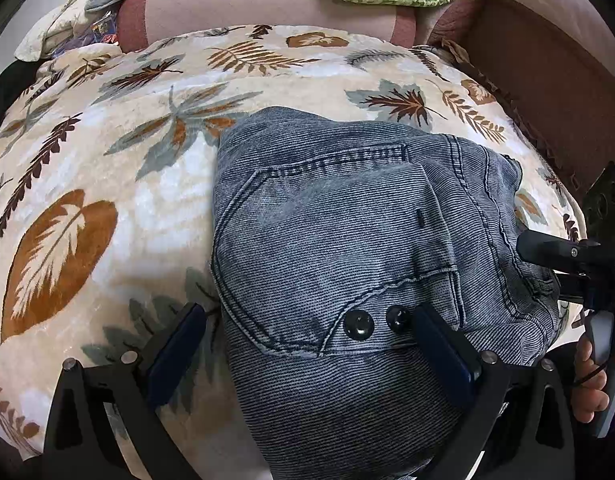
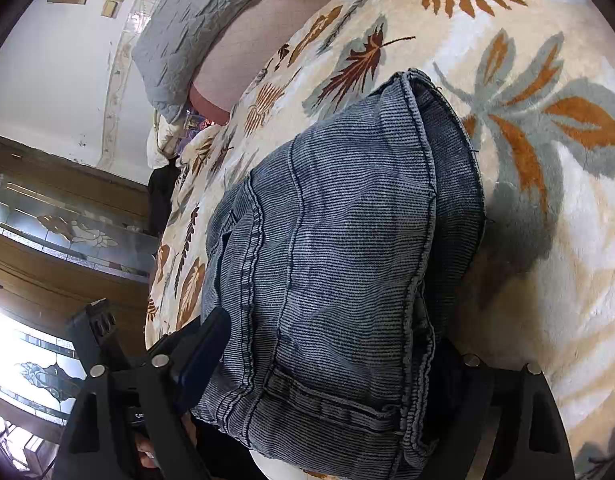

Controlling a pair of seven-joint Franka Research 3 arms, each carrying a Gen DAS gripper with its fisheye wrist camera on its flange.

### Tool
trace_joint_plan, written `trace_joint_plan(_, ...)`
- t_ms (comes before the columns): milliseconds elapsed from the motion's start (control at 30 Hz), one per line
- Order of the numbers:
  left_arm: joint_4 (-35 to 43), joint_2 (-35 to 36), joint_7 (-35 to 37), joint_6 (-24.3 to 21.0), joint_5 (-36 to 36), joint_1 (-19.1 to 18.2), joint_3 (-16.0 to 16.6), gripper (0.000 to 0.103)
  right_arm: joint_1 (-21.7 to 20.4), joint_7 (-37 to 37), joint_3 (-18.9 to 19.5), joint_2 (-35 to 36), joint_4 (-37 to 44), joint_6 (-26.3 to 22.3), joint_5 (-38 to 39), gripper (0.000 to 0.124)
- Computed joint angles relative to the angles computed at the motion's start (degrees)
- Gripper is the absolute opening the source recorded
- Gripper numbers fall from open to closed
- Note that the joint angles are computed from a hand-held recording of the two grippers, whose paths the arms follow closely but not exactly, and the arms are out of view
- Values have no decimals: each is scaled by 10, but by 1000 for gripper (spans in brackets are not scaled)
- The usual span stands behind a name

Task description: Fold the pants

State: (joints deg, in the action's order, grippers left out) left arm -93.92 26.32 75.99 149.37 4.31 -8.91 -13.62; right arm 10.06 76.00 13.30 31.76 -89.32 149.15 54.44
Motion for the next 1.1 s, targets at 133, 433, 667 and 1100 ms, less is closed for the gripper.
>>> trace_joint_plan(133, -1, 0, -3, 1, 0, 0, 0, 103, 0, 0, 0, 0, 1, -1, 0, 89)
trace_joint_plan(433, -1, 0, -6, -1, -1, 0, 0, 103, 0, 0, 0, 1, 1, -1, -1, 89)
trace_joint_plan(667, -1, 1, -9, -1, 1, -1, 1, 103, 0, 0, 0, 1, 1, -1, 0, 89)
trace_joint_plan(1100, -1, 1, -9, -2, 1, 0, 0, 103, -1, -1, 0, 0, 0, -1, 1, 89)
